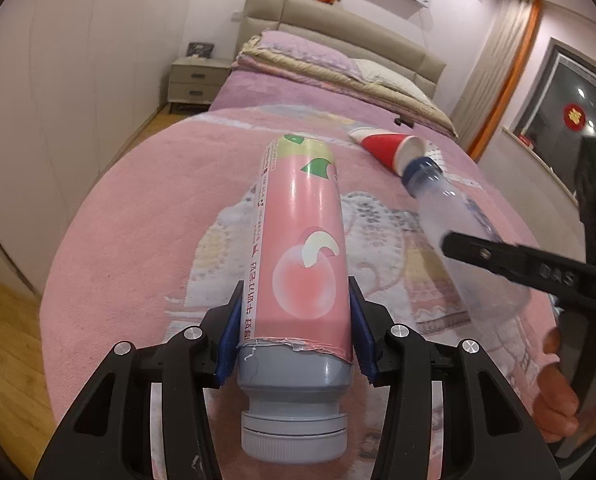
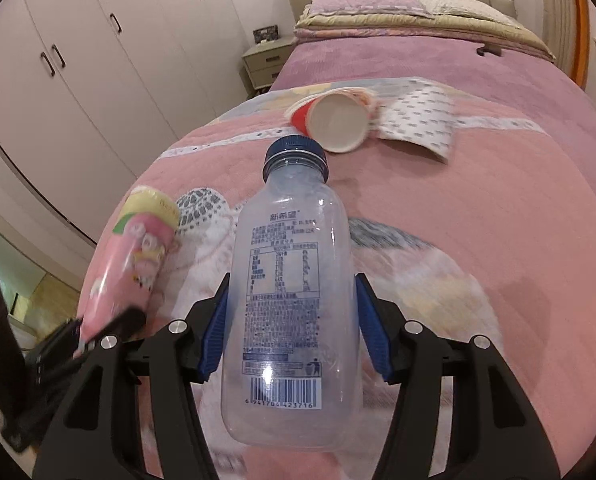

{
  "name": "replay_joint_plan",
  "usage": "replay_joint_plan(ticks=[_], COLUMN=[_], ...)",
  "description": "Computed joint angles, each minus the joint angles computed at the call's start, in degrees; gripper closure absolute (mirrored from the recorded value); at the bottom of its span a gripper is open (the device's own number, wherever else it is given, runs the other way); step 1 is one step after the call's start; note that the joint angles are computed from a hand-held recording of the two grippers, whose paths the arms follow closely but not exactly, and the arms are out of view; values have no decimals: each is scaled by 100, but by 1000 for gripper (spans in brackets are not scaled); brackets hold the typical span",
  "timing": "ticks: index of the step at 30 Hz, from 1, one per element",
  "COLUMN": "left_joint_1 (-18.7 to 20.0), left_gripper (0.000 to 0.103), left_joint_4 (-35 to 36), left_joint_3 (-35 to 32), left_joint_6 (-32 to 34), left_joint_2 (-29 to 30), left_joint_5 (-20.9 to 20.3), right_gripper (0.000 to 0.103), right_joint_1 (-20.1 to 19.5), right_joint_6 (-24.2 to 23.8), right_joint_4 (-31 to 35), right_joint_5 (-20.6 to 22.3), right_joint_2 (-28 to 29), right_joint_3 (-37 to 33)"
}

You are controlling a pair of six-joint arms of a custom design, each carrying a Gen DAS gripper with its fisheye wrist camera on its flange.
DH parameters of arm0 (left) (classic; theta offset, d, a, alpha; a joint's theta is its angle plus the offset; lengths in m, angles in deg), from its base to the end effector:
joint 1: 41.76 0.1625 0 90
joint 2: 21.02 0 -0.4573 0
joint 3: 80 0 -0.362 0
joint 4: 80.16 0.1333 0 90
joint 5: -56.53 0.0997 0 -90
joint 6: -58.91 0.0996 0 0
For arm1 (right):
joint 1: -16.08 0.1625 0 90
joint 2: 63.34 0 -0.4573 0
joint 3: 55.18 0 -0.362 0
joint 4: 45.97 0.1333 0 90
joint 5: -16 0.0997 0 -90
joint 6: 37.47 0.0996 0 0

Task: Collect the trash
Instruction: 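Grasp the pink drink bottle with left tool while right tool grasps clear plastic bottle, then carry both bottles over the blue basket and open both tools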

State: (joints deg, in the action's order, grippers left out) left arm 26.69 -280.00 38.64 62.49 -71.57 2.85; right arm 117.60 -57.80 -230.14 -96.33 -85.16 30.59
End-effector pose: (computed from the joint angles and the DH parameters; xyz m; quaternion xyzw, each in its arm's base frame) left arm -0.0244 -0.5854 0.1863 0.0847 0.8907 -0.3799 0.2348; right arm 0.2365 -0.6825 -0.0222 0.2113 -0.9247 0.2406 0.2060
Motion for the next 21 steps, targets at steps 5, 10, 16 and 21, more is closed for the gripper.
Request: replay_joint_plan(ticks=[5,10,16,21], left_joint_1=[-180,-485,-639,-591], left_gripper=[58,58,58,58], left_joint_4=[39,-116,-352,-345], left_joint_3=[127,191,223,205], left_joint_6=[-126,-71,-46,-102], left_joint_2=[-18,162,541,735], left_joint_5=[-376,-492,-680,-786], right_gripper=[48,48,48,48], right_joint_1=[-249,-424,-594,-647], right_joint_6=[-7,-137,-244,-297], right_joint_4=[-856,-1767,-2423,-2673], right_joint_5=[358,266,242,78], right_joint_2=[-571,-849,-1054,-974], right_joint_3=[1045,1667,2070,2140])
